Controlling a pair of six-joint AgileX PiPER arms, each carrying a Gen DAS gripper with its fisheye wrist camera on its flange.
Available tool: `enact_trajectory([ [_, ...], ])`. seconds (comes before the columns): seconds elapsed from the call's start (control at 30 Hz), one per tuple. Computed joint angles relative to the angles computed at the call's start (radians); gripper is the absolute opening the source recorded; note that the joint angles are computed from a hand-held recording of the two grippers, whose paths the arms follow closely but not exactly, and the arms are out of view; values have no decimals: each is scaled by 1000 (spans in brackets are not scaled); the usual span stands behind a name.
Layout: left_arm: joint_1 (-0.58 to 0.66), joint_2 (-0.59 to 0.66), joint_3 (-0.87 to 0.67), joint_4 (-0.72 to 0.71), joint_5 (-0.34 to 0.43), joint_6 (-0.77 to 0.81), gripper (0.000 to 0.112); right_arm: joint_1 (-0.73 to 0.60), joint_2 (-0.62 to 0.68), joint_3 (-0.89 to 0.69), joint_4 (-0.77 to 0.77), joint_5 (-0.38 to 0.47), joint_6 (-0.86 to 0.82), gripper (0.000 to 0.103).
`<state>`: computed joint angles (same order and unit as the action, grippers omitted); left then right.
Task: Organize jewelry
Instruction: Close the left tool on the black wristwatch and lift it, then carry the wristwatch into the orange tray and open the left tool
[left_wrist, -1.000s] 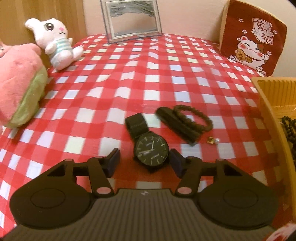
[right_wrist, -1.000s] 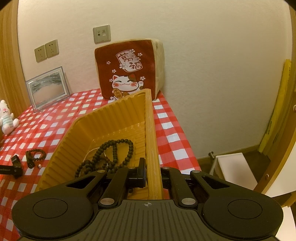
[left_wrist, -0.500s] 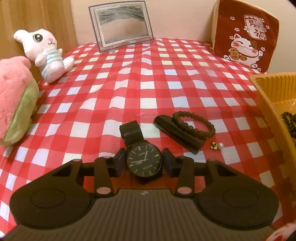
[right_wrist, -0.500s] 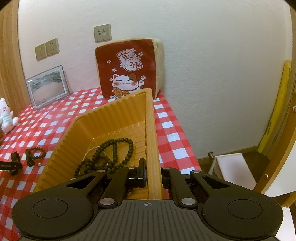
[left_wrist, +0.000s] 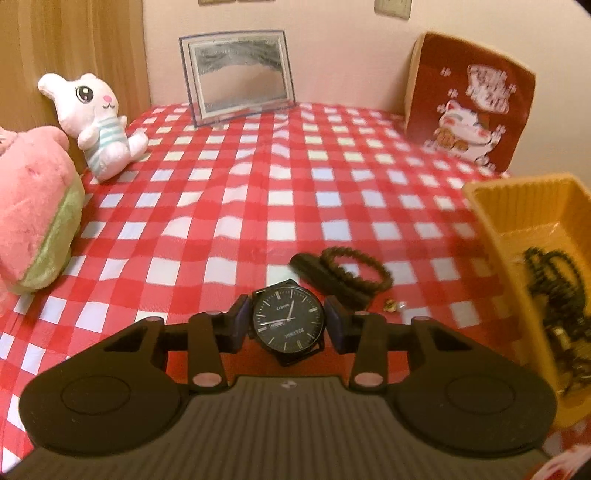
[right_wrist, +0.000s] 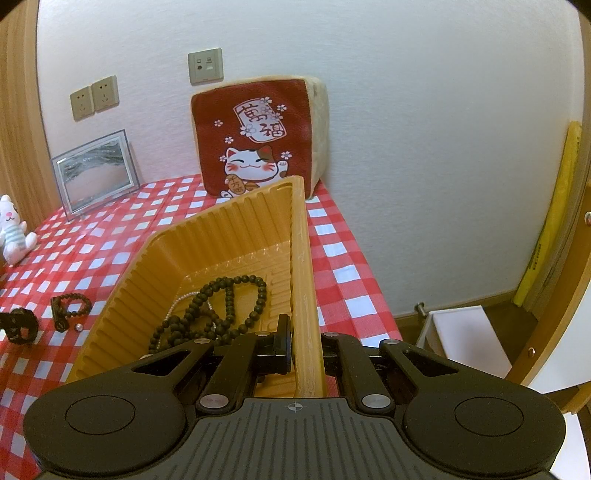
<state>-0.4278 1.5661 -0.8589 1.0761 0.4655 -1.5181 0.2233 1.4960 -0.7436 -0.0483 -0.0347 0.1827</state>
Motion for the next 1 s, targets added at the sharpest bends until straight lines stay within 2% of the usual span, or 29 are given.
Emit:
enact_trajectory([
  [0.27, -71, -70, -37, -100, -19, 97, 39, 1, 0, 0, 24, -1, -24, 5],
  [0.5, -163, -55, -151, -223, -74, 224, 39, 5, -2, 0, 99, 0, -98, 5],
  [0.67, -205, 13, -249, -418, -154, 416, 39, 13, -2, -7, 312, 5, -311, 5],
  [0.73, -222, 54, -294, -511, -169, 514, 39, 14, -3, -7, 335, 6, -335, 5],
  [0.87, -240, 139, -375, -802, -198, 795, 39, 17, -6, -9, 404, 9, -406, 5],
  [1.0, -241, 208, -438, -1045, -176, 1026, 39, 18, -7, -8, 410, 8, -413, 5],
])
